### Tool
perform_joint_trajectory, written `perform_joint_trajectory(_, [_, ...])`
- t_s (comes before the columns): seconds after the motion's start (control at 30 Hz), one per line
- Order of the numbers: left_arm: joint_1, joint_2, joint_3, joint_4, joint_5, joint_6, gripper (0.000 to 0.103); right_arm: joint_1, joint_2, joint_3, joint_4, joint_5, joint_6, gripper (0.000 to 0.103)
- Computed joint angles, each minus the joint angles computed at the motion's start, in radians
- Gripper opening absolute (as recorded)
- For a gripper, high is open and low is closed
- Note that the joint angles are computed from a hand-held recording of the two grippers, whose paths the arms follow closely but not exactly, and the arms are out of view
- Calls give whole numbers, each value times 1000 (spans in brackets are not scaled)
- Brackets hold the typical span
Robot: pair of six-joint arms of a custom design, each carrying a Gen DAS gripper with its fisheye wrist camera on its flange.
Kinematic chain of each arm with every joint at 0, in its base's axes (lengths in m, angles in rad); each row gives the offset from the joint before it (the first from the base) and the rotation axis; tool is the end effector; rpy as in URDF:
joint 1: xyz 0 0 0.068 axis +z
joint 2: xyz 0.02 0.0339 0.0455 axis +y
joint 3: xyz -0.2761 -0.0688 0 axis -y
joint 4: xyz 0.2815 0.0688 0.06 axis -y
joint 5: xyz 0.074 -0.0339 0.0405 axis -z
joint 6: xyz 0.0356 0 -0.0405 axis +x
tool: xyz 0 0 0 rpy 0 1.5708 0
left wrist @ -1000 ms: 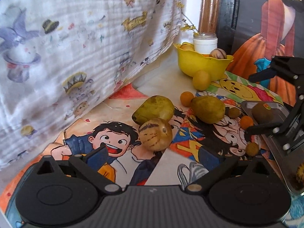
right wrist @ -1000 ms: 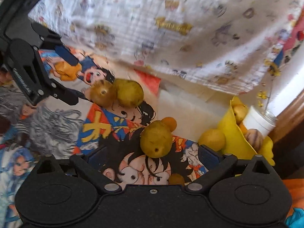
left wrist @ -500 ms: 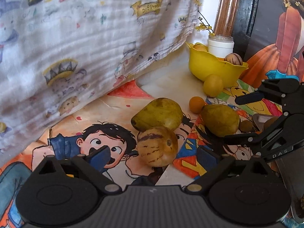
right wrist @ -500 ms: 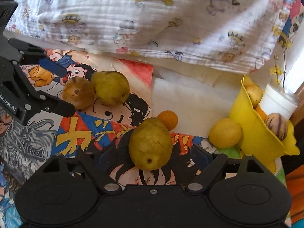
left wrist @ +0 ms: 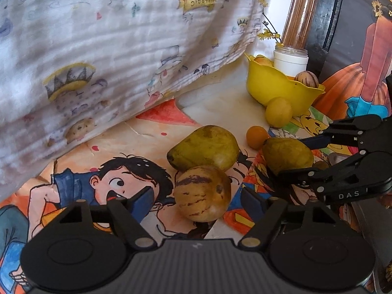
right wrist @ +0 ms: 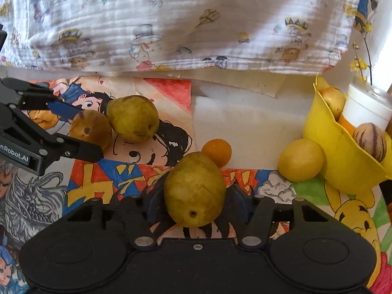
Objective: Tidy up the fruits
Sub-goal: 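Grasp a second striped pepino melon with the left tool while the right tool grasps a green pear, then carry the melon in the left tool while the right tool carries the pear over the tray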
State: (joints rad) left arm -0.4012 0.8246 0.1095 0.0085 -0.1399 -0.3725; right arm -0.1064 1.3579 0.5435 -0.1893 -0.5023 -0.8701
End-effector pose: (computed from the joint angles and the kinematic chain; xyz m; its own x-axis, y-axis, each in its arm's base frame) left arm 0.1562 -0.0609 0.1060 -0.6619 -0.1107 -0.7414 0.0517 0.9799 -0.1925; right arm 0.2554 -0.0100 0.1311 -0.4153 -0.6294 -0.6568 -0.7469 0.6481 -0.1488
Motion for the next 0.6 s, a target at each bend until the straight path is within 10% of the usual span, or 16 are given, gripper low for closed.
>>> perform_joint_trajectory(0.6, [1, -3, 14, -27, 22, 13, 51, 33, 29, -12, 62, 26, 38, 57])
